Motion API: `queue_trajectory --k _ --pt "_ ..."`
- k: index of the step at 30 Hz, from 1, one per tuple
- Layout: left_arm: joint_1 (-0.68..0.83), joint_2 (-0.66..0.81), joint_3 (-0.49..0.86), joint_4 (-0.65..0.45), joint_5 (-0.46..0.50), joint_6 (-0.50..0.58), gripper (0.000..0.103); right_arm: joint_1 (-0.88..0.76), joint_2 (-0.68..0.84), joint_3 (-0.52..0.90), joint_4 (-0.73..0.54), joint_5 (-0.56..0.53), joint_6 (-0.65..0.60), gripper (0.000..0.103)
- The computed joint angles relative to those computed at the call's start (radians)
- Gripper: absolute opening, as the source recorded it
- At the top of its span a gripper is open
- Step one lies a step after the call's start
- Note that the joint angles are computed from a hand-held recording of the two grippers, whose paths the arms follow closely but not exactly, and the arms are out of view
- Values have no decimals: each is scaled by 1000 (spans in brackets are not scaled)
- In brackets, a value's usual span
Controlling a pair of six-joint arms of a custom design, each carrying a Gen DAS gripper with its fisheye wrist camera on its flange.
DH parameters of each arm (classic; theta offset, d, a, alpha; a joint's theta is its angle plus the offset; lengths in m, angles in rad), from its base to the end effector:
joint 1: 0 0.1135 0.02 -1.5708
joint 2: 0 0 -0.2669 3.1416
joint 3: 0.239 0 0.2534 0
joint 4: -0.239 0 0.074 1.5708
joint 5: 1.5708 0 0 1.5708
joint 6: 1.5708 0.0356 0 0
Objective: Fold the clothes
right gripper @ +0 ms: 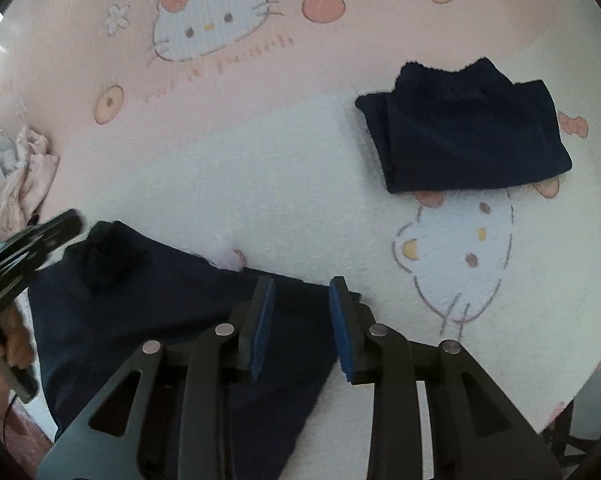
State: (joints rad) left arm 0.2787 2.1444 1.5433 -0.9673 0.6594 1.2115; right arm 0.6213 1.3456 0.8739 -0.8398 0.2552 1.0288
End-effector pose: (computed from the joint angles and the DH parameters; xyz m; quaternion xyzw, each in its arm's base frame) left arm 0.3925 0.0896 0.1458 0.4258 0.8449 -0.2372 0.2204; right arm 0.1961 0.1294 0.2104 0.2151 0.9599 0.0086 0.1797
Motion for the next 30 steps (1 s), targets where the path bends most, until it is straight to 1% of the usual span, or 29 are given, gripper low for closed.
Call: queue_trajectory --k 2,3,5,7,9,13,14,15,18,19,20,21,22,23,24,26,28,30 --pt "-4 17 8 -63 -29 90 19 10 95 45 9 -29 2 29" --pt "-12 17 -5 -62 -45 113 19 14 115 53 7 -30 -1 29" --pt "-41 -1 -67 18 -81 104 19 26 163 81 -3 -11 -8 30" --pt "-74 -4 -107 114 -104 52 19 36 210 115 -16 12 0 32" --pt "-99 25 -84 160 -110 -28 19 48 252 149 -32 33 12 33" --pt "-115 28 -45 190 -108 -147 19 60 301 195 -80 59 39 34" --pt "-111 21 -35 171 -96 -160 19 54 300 195 -84 56 52 34" --pt "-103 17 -18 125 -74 -155 19 45 288 187 -77 48 71 34" --pt "-74 -31 -43 51 -65 -101 19 72 268 205 -76 90 142 35" --pt "-63 -49 -56 31 -67 -80 19 88 269 219 -67 105 142 35" --pt "-52 -67 -69 10 -69 -59 19 107 282 244 -53 113 125 35" --pt "-37 -66 -47 -46 -74 -45 19 124 299 274 -38 119 103 35" --pt "-14 -46 6 -125 -82 -45 19 132 324 301 -13 104 75 36" --pt "11 -44 30 -152 -91 -55 20 135 352 328 15 80 45 36" --pt "38 -49 35 -139 -103 -70 20 138 381 356 41 56 15 36" --pt "97 -39 52 -78 -135 -93 29 141 440 415 91 4 -42 36" --pt "164 8 99 -2 -171 -152 30 165 516 542 64 -30 -124 36" --pt "222 99 214 -12 -196 -224 30 163 623 699 33 -39 -213 36"
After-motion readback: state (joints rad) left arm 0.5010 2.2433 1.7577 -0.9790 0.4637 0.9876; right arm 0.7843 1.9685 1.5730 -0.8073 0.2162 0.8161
